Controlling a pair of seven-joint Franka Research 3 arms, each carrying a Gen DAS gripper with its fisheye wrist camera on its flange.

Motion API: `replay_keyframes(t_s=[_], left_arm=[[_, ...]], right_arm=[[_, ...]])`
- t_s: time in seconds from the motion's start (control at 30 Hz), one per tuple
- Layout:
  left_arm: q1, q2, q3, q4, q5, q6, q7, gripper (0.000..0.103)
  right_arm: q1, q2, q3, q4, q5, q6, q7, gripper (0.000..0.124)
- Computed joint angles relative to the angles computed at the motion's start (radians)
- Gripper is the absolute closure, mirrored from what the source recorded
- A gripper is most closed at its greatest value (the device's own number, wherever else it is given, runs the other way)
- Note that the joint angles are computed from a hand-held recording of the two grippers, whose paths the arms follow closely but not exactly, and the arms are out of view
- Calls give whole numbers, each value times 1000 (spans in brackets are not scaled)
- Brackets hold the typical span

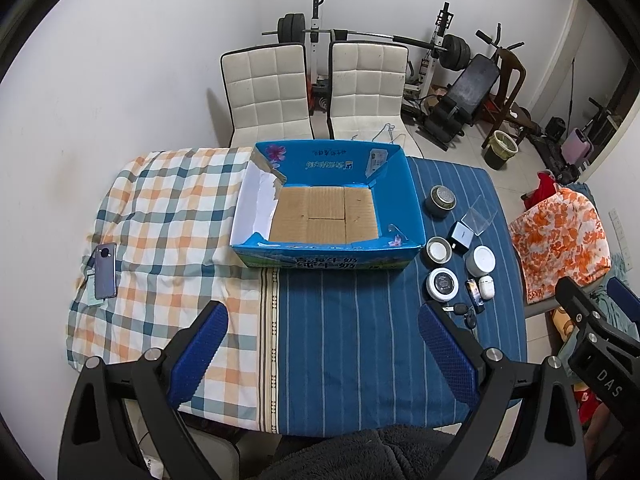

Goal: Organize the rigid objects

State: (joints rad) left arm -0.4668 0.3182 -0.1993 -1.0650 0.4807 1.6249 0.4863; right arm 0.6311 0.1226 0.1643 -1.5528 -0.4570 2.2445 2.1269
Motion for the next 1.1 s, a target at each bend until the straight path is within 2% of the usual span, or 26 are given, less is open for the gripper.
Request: replay_keyframes(t_s=[0.83, 1.03, 1.1], left_arm=[[2, -6, -1, -7, -2, 8, -8, 5], [-14, 47, 6, 70, 9, -8, 2, 5], [-14, 35, 10, 52, 5, -1, -1, 5]], right_arm=[[14, 3, 6, 29, -16, -19, 8, 27], [18, 14, 1, 49, -12, -24, 1, 27], [15, 23, -2, 59, -1, -28, -7, 27]])
